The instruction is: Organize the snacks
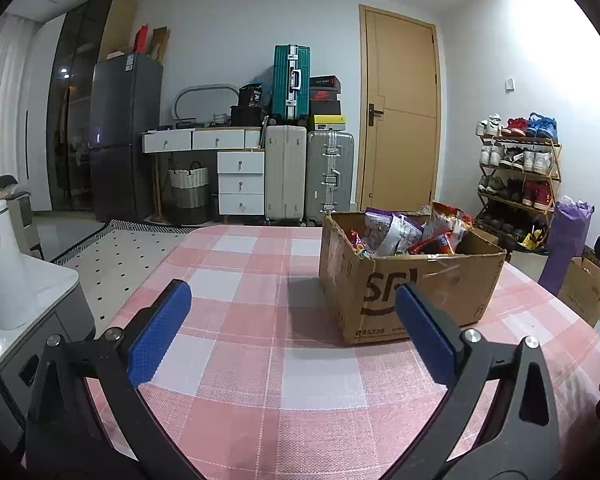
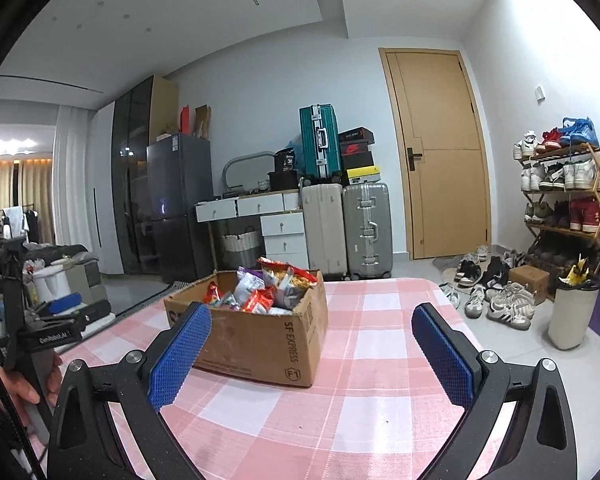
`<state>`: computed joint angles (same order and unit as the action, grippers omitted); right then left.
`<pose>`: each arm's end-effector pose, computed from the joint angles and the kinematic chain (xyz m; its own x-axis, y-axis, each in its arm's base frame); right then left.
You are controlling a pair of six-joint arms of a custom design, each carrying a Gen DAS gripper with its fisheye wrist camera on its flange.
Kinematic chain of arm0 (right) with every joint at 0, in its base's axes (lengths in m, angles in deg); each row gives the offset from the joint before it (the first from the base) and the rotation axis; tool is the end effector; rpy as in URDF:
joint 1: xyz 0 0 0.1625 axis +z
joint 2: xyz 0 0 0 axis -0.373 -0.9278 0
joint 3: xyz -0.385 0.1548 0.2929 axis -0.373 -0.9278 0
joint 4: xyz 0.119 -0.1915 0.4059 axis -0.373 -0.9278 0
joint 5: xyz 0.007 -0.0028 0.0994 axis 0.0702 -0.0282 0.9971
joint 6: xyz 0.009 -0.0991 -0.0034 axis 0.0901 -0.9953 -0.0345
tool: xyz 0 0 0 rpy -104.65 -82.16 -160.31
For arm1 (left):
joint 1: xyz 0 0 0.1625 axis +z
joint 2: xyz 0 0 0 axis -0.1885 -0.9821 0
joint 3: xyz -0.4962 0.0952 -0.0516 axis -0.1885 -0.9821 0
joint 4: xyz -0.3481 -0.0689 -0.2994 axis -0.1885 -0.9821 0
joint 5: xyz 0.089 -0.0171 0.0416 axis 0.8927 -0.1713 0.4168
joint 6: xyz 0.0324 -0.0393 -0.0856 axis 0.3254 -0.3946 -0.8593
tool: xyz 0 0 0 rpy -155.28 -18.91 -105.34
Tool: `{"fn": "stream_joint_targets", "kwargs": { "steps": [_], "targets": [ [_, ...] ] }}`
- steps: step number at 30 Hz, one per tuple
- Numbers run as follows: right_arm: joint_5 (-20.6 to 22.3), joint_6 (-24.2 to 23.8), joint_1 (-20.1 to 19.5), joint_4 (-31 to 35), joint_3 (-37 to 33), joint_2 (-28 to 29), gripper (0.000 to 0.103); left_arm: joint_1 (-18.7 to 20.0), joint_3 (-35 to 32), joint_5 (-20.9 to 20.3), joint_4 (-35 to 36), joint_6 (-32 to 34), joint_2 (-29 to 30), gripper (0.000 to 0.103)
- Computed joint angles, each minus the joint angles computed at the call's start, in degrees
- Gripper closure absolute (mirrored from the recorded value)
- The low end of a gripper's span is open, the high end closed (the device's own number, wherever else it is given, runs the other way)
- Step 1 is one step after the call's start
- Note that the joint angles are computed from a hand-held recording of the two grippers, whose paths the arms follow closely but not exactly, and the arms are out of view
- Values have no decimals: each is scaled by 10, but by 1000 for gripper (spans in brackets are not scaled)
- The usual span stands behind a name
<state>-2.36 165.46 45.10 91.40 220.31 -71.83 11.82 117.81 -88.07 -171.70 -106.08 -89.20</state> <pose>-0.0587 -0.2685 0.3063 -0.7224 -0.3342 0.6053 -0.6772 0.1651 -0.7170 -0.2219 -0.2323 0.1450 -0.7331 -0.1128 -0.6707 0.6222 0.2869 -0.7284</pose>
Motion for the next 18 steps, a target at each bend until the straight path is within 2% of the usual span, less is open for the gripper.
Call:
{"fn": "stream_joint_targets", "kwargs": {
  "steps": [2,4,7,9,11,14,18],
  "targets": [
    [1,6,1,-22,2,9,1,-6,6,-3,-4,-8,2,1],
    [17,35,14,-49,2,4,1,5,12,-3,-54,33,4,1],
    [16,34,16,-56,2,7,1,9,15,-3,-81,53,17,1],
    [37,69,30,-83,1,1,1,11,12,-3,-92,65,30,1],
    [67,108,52,-116,-1,-4,1,15,17,1,-137,104,43,1],
    [89,119,68,-138,0,-3,1,20,17,2,-163,114,55,1],
    [95,131,75,-150,-1,-1,1,14,13,-2,-141,103,50,1]
  ]
}}
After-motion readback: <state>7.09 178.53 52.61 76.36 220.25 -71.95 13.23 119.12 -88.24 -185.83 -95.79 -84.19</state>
